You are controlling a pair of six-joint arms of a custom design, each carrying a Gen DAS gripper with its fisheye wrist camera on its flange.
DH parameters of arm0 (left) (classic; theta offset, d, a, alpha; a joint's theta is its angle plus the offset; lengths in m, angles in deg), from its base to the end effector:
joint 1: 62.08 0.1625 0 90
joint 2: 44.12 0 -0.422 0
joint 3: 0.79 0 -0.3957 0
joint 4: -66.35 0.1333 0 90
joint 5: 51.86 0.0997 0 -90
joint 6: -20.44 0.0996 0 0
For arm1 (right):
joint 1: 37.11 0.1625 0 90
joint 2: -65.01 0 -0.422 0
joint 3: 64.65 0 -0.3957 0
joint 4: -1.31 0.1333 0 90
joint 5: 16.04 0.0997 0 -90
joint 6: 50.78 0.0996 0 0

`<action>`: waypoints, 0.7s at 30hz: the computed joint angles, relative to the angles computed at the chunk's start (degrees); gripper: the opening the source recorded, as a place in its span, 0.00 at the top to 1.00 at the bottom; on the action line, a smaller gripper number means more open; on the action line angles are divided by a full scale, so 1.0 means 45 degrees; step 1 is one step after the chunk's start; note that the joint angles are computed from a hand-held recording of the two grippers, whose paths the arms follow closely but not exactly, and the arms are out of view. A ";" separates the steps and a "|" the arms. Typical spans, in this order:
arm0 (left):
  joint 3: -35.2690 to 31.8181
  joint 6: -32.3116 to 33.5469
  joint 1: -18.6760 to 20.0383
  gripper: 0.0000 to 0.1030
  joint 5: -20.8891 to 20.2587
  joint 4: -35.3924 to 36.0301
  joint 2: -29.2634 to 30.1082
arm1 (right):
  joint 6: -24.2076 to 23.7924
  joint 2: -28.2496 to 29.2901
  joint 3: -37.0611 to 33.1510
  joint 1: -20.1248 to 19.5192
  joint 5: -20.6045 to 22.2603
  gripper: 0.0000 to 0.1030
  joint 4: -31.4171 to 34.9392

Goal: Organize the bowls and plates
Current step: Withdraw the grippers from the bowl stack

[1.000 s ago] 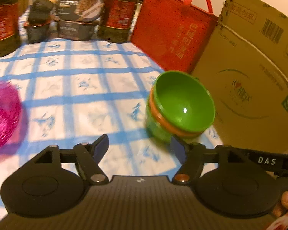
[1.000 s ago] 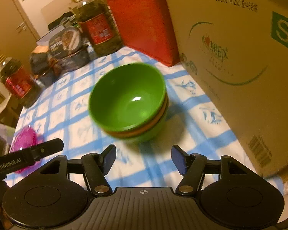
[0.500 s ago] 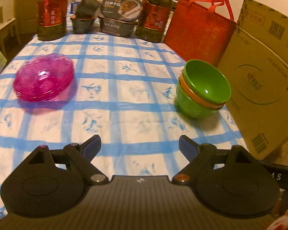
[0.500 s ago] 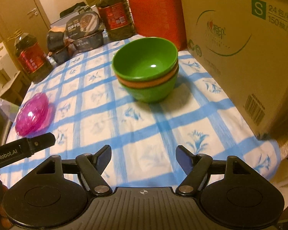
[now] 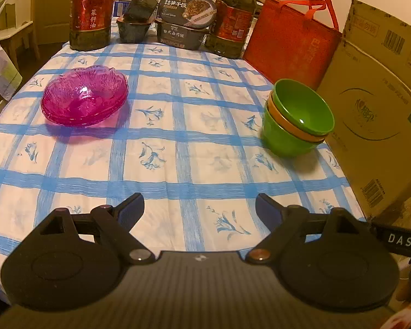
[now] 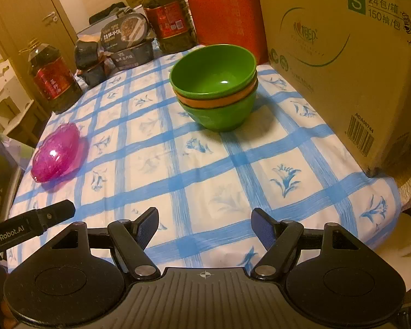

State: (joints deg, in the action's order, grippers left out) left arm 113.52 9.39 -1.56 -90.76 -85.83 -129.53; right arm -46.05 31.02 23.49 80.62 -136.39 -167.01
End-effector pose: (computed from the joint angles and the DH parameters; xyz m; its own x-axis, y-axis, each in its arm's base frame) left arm -0.0615 -0.5371 0.3943 -0.8216 -0.2010 -0.5334 0.2587 0.7022 -0.6633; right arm 0.4028 -0.5879 0.0401 -0.8922 -0.1511 0.4257 -0.3521 0.8228 -0.4461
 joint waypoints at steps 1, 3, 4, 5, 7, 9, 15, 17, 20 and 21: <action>-0.0021 0.0009 0.0004 0.16 -0.0042 0.0002 0.0010 | 0.0013 -0.0002 0.0012 -0.0003 -0.0003 0.28 -0.0009; -0.0132 0.0063 0.0022 0.16 -0.0100 0.0098 0.0080 | 0.0113 -0.0010 0.0033 -0.0030 0.0043 0.28 -0.0035; -0.0235 0.0117 0.0034 0.16 -0.0114 0.0162 0.0157 | 0.0167 -0.0007 0.0043 -0.0055 0.0046 0.28 -0.0089; -0.0361 0.0134 0.0068 0.16 -0.0187 0.0213 0.0238 | 0.0217 -0.0005 0.0051 -0.0085 0.0043 0.28 -0.0158; -0.0698 0.0224 0.0166 0.16 -0.0411 0.0261 0.0462 | 0.0422 -0.0052 -0.0003 -0.0198 0.0139 0.28 -0.0059; -0.1094 0.0328 0.0294 0.16 -0.0678 0.0298 0.0724 | 0.0618 -0.0099 -0.0130 -0.0309 0.0252 0.28 0.0068; -0.2732 0.0544 0.0719 0.16 -0.1605 0.0544 0.1894 | 0.0853 0.0055 -0.1119 -0.0600 0.0319 0.28 0.0670; -0.3353 0.0605 0.0851 0.16 -0.1866 0.0632 0.2357 | 0.0885 0.0187 -0.1586 -0.0691 0.0326 0.28 0.0907; -0.4551 0.0612 0.1139 0.16 -0.2597 0.1054 0.3173 | 0.0924 0.0450 -0.2380 -0.0886 0.0604 0.28 0.1199; -0.5006 0.0674 0.1256 0.16 -0.2922 0.1331 0.3453 | 0.0940 0.0575 -0.2687 -0.0949 0.0691 0.28 0.1281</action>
